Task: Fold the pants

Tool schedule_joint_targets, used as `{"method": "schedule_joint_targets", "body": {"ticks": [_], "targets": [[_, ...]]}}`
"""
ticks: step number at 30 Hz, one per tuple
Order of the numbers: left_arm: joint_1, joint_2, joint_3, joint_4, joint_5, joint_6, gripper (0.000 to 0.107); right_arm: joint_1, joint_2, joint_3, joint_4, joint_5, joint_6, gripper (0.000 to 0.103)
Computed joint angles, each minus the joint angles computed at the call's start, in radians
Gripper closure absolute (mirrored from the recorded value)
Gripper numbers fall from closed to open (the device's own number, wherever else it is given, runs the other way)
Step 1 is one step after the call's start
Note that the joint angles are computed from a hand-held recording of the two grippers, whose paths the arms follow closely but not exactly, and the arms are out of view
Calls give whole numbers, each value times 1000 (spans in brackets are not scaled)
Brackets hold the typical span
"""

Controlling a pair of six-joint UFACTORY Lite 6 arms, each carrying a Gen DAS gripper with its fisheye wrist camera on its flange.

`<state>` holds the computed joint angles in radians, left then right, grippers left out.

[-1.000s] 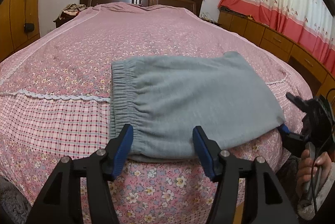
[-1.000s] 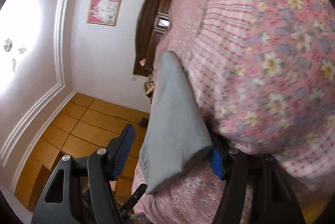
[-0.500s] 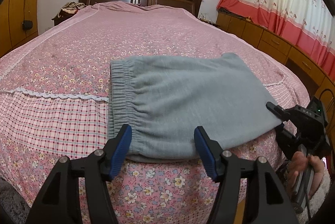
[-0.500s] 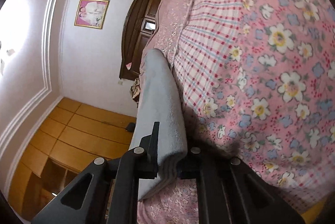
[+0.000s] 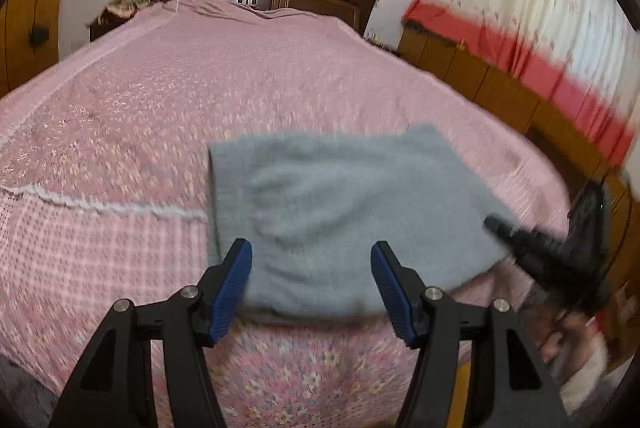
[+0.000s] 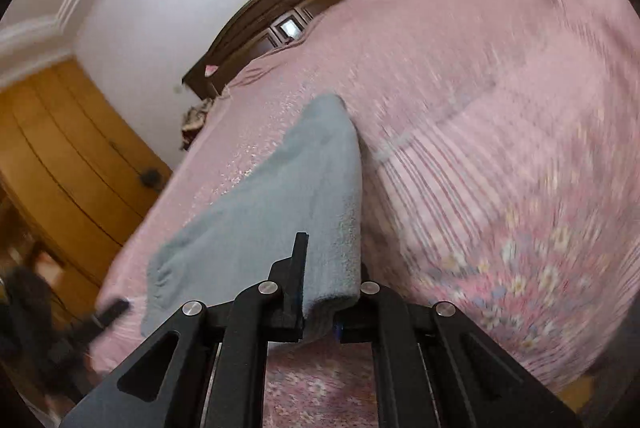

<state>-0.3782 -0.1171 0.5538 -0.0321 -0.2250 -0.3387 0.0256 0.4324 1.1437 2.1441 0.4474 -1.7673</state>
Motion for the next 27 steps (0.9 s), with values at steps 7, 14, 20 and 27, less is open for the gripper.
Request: {"method": "schedule_joint_targets", "body": {"ticks": [7,14,20,27], "targets": [[296,43,77,663,4,-537,38,285,-65,146,-347,-611,115,93],[633,146,52,1235,-234,-1160,39,639,131,450,-527,-1057,-45,93],[795,108,15,1307,-351,-1225,39,873,445,568,-898,-1254,-157,93],[920,102,-8,1402,-454,-1286,39,916,500,525,-938,-1309,-179,93]]}}
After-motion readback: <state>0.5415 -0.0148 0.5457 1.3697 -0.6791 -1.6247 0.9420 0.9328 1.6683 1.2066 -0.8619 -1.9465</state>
